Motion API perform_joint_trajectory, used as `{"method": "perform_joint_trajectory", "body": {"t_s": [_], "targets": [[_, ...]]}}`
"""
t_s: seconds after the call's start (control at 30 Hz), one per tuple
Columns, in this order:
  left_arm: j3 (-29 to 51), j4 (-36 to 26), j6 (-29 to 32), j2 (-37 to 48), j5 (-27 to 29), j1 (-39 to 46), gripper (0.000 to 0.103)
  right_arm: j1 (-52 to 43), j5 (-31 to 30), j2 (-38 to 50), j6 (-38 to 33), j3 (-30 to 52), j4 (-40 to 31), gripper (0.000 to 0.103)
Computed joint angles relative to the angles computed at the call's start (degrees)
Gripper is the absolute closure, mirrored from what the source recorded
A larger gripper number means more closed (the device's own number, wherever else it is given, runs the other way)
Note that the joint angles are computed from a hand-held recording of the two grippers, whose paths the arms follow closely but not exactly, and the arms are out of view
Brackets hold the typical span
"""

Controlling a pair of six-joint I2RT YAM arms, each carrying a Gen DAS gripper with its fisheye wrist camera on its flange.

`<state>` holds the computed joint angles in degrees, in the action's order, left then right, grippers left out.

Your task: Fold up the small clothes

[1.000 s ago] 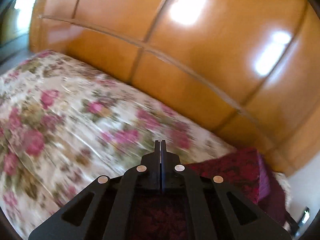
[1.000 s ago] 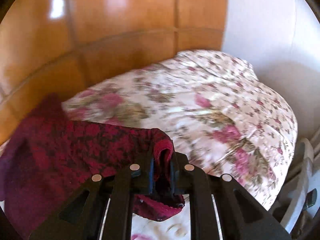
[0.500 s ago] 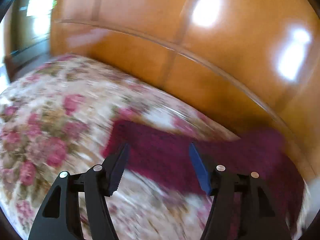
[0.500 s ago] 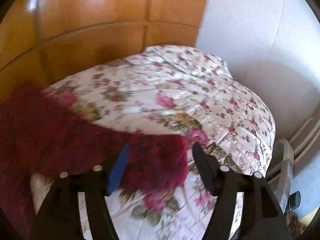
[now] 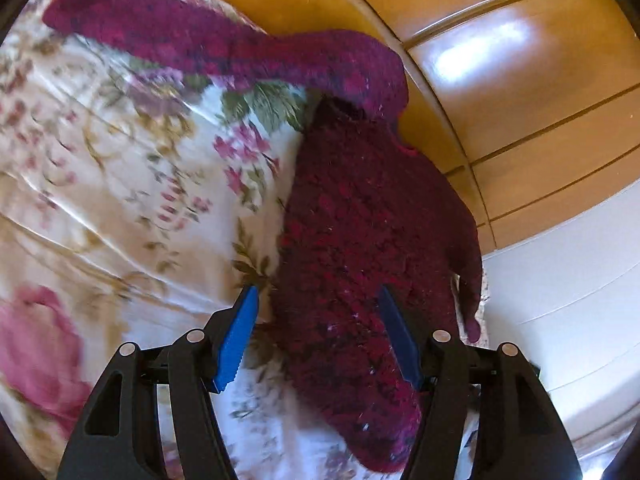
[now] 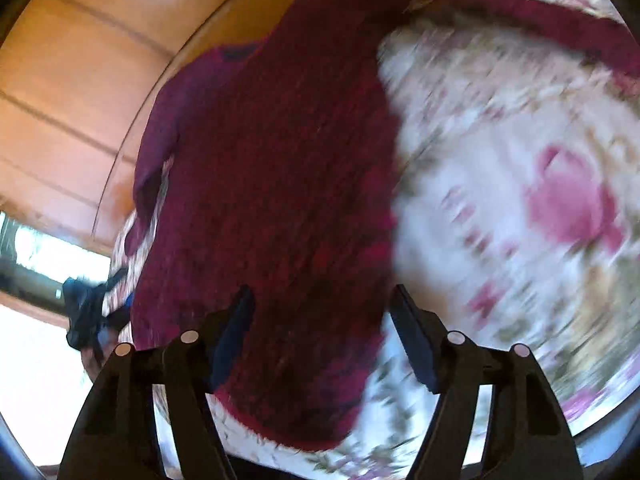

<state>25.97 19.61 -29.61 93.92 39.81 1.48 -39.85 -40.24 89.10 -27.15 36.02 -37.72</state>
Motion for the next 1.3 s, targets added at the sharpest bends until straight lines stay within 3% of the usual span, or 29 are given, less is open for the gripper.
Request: {"method": "perform_joint_trajectory", "body": {"t_s": [0.03,0.1,0.17,0.27,0.37,0.5,0.63,0.67,0.87,0.93,1.03,1.1,1.13,1.23,1.3], "targets": [[0.0,1.7,-1.2,0.8,0.3,-0.8,0.049,1.0,0.5,-2.0,1.3,-1.4,1.5,0.039],[1.0,1.6,-2.2,1.9,-1.6,-2.8,0.077,2.3,1.1,-3.5,2.8,-1.9,2.2,0.056],[0.7,1.9,-2.9,1.4,-3.2,-3.8,0.085,3.6,2.6,-5.5,4.1,-2.4,3.0,0.075],[-0.4,-1.6,-2.3,-4.5,-4.8,-4.3,0.089,3.5,2.6,-10.4,3.3,-1.5,0.7,0.082],[-1.2,-9.2,0.1,-14.6,-4.2,-3.5,0.092,1.6,0.8,-16.1,-0.2,0.5,-4.1,0.085],[-1.0,-23.5,2.9,-29.6,-3.5,-4.0,0.093,-3.9,-1.5,-21.0,-9.2,5.2,-14.0,0.086],[-3.4,-35.0,5.1,-40.5,-4.5,-5.6,0.093,-10.1,2.7,-18.5,-17.2,4.5,-16.0,0.086],[-4.4,-36.3,5.6,-42.0,-5.8,-6.1,0.093,-10.6,4.2,-16.6,-17.4,3.6,-14.4,0.086],[-12.7,-30.2,2.2,-36.9,-14.2,-11.2,0.093,-12.1,11.9,-12.6,-19.3,-4.2,-6.0,0.089],[-14.5,-28.5,2.3,-35.9,-13.2,-9.4,0.093,-13.0,11.9,-12.2,-20.2,-4.5,-5.4,0.089],[-15.6,-31.8,4.3,-40.5,-11.4,-6.5,0.092,-11.0,13.5,-14.5,-19.6,-4.1,-6.0,0.084],[-15.6,-34.4,5.2,-43.6,-13.7,-6.9,0.092,-9.4,13.5,-17.1,-16.8,-4.5,-4.1,0.062],[-15.0,-36.9,5.6,-44.9,-15.4,-7.1,0.092,-9.9,13.0,-18.3,-16.9,-5.0,-3.9,0.059],[-14.1,-35.8,7.0,-42.0,-17.9,-2.8,0.091,-4.3,11.5,-24.8,-10.2,-5.7,-1.6,0.047],[-13.3,-34.5,8.7,-38.7,-19.0,2.6,0.068,4.0,11.7,-28.1,-1.8,-7.1,2.3,0.033]]}}
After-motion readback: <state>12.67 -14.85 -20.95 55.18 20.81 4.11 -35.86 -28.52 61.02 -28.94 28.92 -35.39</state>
